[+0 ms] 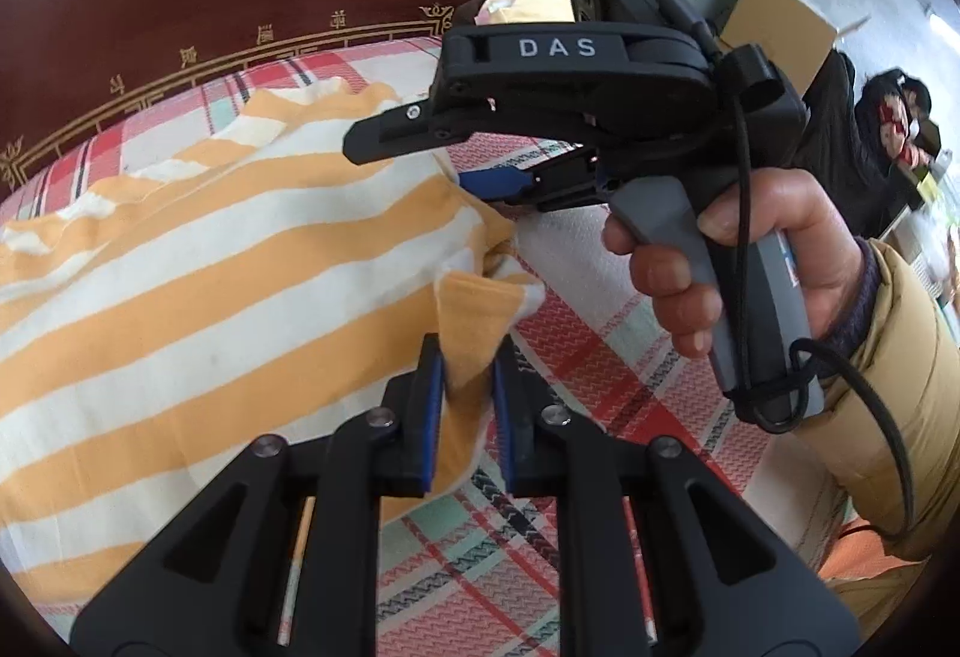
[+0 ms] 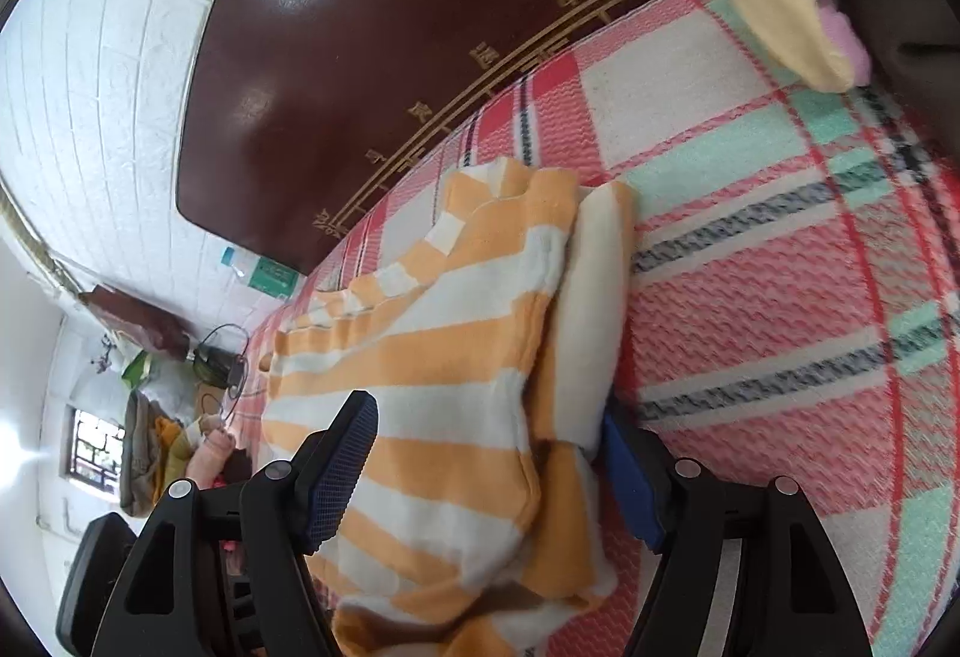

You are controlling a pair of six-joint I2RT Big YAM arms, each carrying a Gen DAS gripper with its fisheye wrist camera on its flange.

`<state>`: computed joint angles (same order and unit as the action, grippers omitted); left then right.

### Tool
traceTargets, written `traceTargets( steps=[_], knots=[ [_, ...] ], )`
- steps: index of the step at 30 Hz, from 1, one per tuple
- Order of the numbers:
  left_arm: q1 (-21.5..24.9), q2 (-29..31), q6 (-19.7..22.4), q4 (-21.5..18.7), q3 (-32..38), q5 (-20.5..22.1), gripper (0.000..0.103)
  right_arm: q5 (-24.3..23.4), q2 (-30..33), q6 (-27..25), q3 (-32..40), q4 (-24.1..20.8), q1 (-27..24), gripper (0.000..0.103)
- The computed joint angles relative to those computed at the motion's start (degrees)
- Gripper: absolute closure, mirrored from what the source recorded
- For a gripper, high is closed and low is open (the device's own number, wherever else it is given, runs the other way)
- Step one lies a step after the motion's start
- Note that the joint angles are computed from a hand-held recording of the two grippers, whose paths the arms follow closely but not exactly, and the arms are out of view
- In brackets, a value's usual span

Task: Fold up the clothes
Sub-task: 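Grasp the folded shirt edge with the left gripper while the right gripper grasps the fold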

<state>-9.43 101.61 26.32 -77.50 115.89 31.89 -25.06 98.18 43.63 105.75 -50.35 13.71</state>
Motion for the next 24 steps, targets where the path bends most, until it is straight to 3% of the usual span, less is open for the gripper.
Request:
traceTargets(
  steps=[2,4,6,11,15,24],
  knots=[
    [0.4,0.3,-1.8,0.0,0.2,0.4,0.086,-0.4,1.3,-0.8,2.2,-2.0,0.2,0.033],
    [0.8,0.6,-3.2,-0.2,0.5,1.0,0.086,1.0,2.9,-2.5,5.1,-5.9,0.6,0.054],
    [1.2,0.9,-4.0,-0.9,1.0,1.9,0.086,3.1,4.2,-4.1,7.4,-9.5,0.8,0.081],
    [2.3,1.6,-5.7,-2.2,2.1,4.0,0.086,2.2,3.2,-1.4,6.4,-8.1,0.5,0.086],
    [3.7,1.5,-6.3,-3.8,2.9,7.6,0.086,4.0,3.8,-1.5,9.9,-9.6,1.4,0.087],
    [8.6,2.0,-9.9,-5.7,6.2,17.4,0.086,8.5,12.7,-6.4,31.6,-22.8,5.1,0.088]
  ],
)
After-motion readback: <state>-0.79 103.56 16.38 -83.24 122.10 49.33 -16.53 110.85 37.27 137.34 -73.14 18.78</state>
